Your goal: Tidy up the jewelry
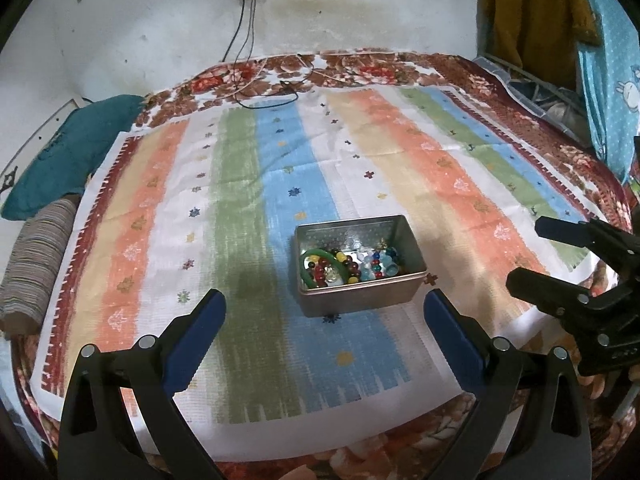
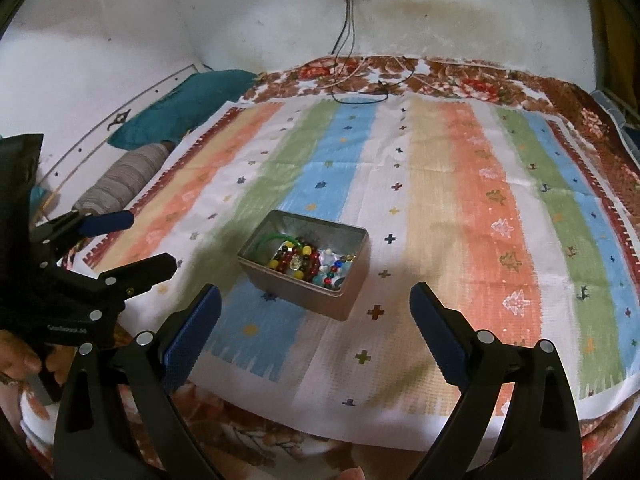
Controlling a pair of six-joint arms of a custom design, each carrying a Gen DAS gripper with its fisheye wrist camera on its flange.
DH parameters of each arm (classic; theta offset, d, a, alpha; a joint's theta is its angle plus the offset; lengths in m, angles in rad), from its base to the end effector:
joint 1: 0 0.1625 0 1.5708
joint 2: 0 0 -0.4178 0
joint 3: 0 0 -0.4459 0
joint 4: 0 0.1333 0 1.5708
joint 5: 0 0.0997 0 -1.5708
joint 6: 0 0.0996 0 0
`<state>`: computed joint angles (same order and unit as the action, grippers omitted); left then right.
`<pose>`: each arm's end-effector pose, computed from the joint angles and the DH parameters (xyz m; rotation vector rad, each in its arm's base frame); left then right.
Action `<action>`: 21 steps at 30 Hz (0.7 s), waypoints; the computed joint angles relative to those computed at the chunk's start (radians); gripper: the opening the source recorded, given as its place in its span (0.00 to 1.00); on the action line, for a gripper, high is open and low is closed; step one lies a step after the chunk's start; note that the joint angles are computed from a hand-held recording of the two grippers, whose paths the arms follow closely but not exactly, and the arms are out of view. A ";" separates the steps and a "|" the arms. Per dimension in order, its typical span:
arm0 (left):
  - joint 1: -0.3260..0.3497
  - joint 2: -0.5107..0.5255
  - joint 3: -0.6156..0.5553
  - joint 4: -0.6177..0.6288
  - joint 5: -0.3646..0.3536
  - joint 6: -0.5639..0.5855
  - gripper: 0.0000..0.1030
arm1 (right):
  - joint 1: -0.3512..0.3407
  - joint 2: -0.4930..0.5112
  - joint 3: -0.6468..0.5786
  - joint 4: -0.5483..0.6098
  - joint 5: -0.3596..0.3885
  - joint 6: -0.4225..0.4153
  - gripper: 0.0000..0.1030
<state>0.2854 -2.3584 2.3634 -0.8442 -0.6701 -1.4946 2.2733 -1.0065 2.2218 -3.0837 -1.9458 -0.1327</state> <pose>-0.1158 -0.2542 0.3424 0.1705 2.1666 -0.8691 0.3977 -0.3199 0.0381 1.0679 -2.6042 0.5548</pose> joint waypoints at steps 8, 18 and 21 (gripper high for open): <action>0.001 -0.006 -0.005 -0.011 -0.004 -0.002 0.94 | -0.001 -0.002 0.002 -0.002 0.004 -0.001 0.93; -0.005 -0.006 -0.010 0.008 -0.004 -0.018 0.94 | 0.000 0.002 -0.008 0.022 0.003 0.011 0.93; -0.013 -0.012 -0.003 -0.001 -0.005 0.002 0.94 | -0.002 0.003 -0.009 0.026 0.004 0.011 0.93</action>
